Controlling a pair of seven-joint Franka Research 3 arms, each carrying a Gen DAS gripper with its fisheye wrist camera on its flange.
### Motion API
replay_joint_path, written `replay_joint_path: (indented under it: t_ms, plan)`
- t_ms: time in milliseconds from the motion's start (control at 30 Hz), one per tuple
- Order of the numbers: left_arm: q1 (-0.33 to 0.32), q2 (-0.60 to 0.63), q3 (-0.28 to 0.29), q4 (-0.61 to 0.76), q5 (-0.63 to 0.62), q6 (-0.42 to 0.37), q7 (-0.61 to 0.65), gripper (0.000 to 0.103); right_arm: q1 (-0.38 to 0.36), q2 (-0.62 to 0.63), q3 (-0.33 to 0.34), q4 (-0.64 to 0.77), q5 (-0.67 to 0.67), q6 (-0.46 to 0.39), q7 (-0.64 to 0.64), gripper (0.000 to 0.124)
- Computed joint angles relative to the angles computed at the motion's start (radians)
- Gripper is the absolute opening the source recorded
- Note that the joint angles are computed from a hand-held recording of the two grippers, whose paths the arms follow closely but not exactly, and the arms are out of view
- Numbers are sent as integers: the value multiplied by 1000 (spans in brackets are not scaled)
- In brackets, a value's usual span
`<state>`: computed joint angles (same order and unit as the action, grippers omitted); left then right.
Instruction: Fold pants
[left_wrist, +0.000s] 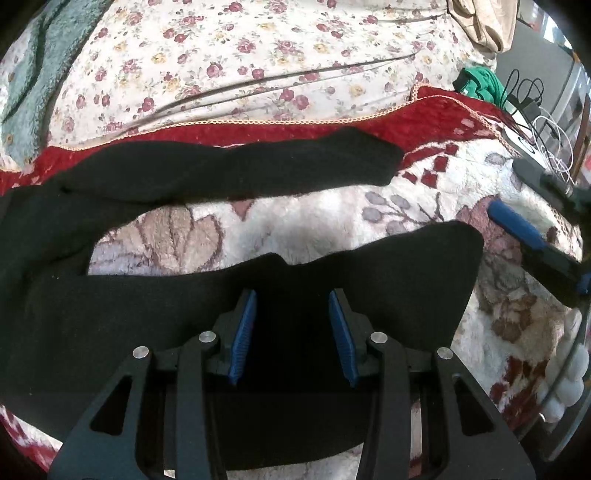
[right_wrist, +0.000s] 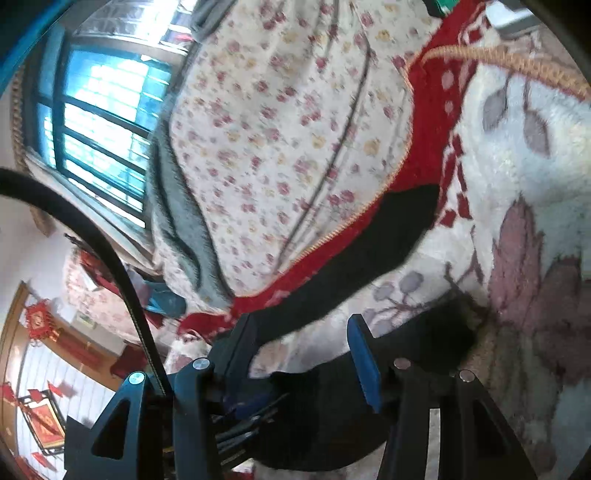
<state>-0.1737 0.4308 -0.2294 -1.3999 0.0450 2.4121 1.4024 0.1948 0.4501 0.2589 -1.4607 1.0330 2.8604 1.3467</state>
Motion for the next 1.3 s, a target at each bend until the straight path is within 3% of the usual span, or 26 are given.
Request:
replay_joint_path:
  t_ms: [100,167,233,400,533,667,700,767,867,933,1000,1067,1100,1167,1200,1300]
  plan:
    - [5,-16,-4,-23,-3,17,11,39,189,-26,-259,-40,-489,-76,462,51]
    - [17,-34,-10,-47,-23,27,25,39,239,-27,-322,-43,-600,-135,570,51]
    - [23,-47,-10,-63,-34,29,28,39,207,-31,-285,-55,-592,-174,587,50]
    - [67,-138,-19,-177,-113,81,80,39,141,-77,-199,-134,-586,-150,568,50]
    - [80,-204,-12,-268,-158,111,104,39,112,-6,-166,-48,-598,-190,545,50]
    - [81,-234,1,-318,-181,108,101,39,107,36,-139,-20,-593,-138,467,15]
    - [84,-238,4,-323,-194,103,98,39,94,19,-116,-49,-560,-100,437,14]
    - [90,-247,8,-330,-215,96,99,39,133,-47,-149,-142,-580,3,466,12]
    - [87,-263,16,-341,-209,117,94,39,206,-139,-223,-239,-691,65,572,11]
    - [88,-273,16,-349,-219,138,97,39,295,-189,-326,-272,-880,35,742,11]
    - [83,-274,16,-349,-220,143,94,39,336,-209,-377,-265,-1020,-34,868,14]
    - [77,-271,12,-347,-220,142,101,39,375,-223,-433,-248,-1174,-133,1024,36]
    - [72,-269,12,-347,-209,140,99,39,373,-244,-438,-279,-1202,-102,1065,37]
    - [66,-264,9,-344,-198,130,101,39,292,-293,-358,-372,-1057,41,973,37]
    - [64,-262,8,-344,-197,126,104,39,257,-309,-322,-391,-1007,42,938,37]
    - [56,-255,7,-340,-183,118,97,39,239,-330,-299,-393,-1073,-54,944,37]
